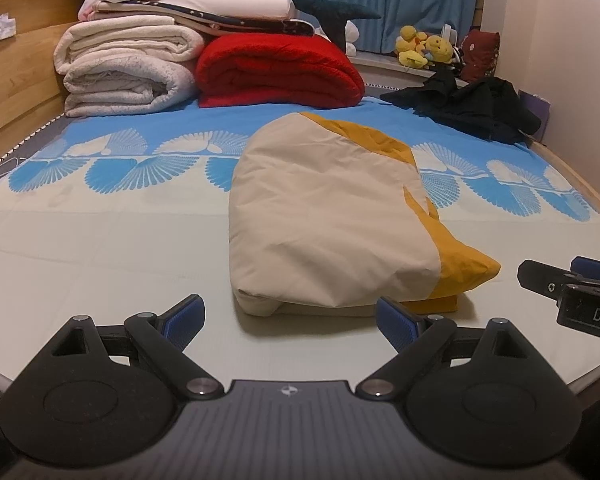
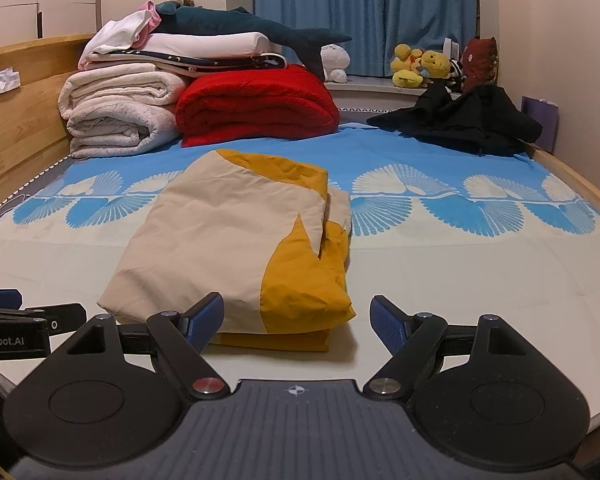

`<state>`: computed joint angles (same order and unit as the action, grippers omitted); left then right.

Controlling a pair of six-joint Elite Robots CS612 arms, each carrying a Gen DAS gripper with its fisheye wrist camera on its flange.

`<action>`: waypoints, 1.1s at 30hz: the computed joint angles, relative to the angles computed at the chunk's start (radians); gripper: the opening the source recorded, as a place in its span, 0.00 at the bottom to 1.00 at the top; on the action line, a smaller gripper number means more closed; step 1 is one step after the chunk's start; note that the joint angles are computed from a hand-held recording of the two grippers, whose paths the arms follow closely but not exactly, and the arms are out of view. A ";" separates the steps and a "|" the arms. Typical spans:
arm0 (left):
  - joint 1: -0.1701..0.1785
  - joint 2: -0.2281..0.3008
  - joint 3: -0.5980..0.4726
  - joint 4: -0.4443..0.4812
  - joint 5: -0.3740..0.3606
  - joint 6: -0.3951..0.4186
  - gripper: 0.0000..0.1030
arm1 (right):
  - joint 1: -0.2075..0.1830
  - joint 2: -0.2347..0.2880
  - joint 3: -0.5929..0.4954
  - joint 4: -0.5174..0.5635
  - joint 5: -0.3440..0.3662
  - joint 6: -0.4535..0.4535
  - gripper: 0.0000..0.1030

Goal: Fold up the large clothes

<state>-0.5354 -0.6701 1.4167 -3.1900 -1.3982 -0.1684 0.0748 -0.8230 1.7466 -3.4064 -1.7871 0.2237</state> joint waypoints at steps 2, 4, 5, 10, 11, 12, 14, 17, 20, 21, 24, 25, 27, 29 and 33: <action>0.000 0.000 0.000 0.004 -0.001 -0.001 0.92 | 0.000 0.000 0.000 0.000 0.001 -0.001 0.79; -0.001 0.000 0.000 0.002 0.000 0.000 0.92 | 0.000 0.000 0.000 0.001 -0.001 0.000 0.79; -0.001 0.000 0.000 0.001 0.000 0.001 0.92 | 0.001 0.000 0.000 0.001 -0.001 0.001 0.79; -0.001 0.002 0.000 -0.002 -0.002 0.004 0.92 | 0.000 0.000 0.002 0.002 0.002 -0.002 0.79; -0.001 0.002 -0.001 -0.002 -0.002 0.003 0.92 | 0.000 -0.001 0.002 0.001 0.003 -0.003 0.79; -0.001 0.002 -0.001 -0.002 -0.003 0.005 0.92 | 0.000 -0.001 0.002 0.000 0.003 -0.004 0.79; -0.001 0.002 -0.001 -0.002 -0.003 0.007 0.92 | -0.001 -0.001 0.002 0.001 0.004 -0.004 0.79; -0.001 0.002 0.000 -0.003 -0.002 0.007 0.92 | -0.001 -0.001 0.002 0.001 0.004 -0.005 0.79; -0.001 0.002 0.000 -0.003 -0.002 0.008 0.92 | -0.001 -0.001 0.002 0.002 0.004 -0.005 0.79; -0.001 0.002 0.000 -0.003 -0.002 0.008 0.92 | -0.001 -0.001 0.002 0.002 0.004 -0.006 0.79; -0.001 0.002 -0.001 -0.004 -0.003 0.009 0.92 | -0.001 -0.001 0.001 0.003 0.004 -0.005 0.79; -0.001 0.002 -0.001 -0.004 -0.001 0.008 0.92 | -0.001 -0.001 0.001 0.003 0.004 -0.005 0.79; -0.001 0.002 0.000 -0.003 -0.003 0.007 0.92 | -0.001 -0.002 0.002 0.004 0.005 -0.005 0.79; -0.001 0.002 -0.001 -0.003 -0.003 0.010 0.92 | -0.001 -0.001 0.001 0.002 0.004 -0.006 0.79; -0.002 0.003 -0.002 -0.003 -0.003 0.013 0.92 | -0.002 -0.002 0.002 0.002 0.006 -0.005 0.79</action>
<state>-0.5370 -0.6675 1.4150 -3.1932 -1.4012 -0.1552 0.0730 -0.8247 1.7489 -3.4042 -1.7809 0.2191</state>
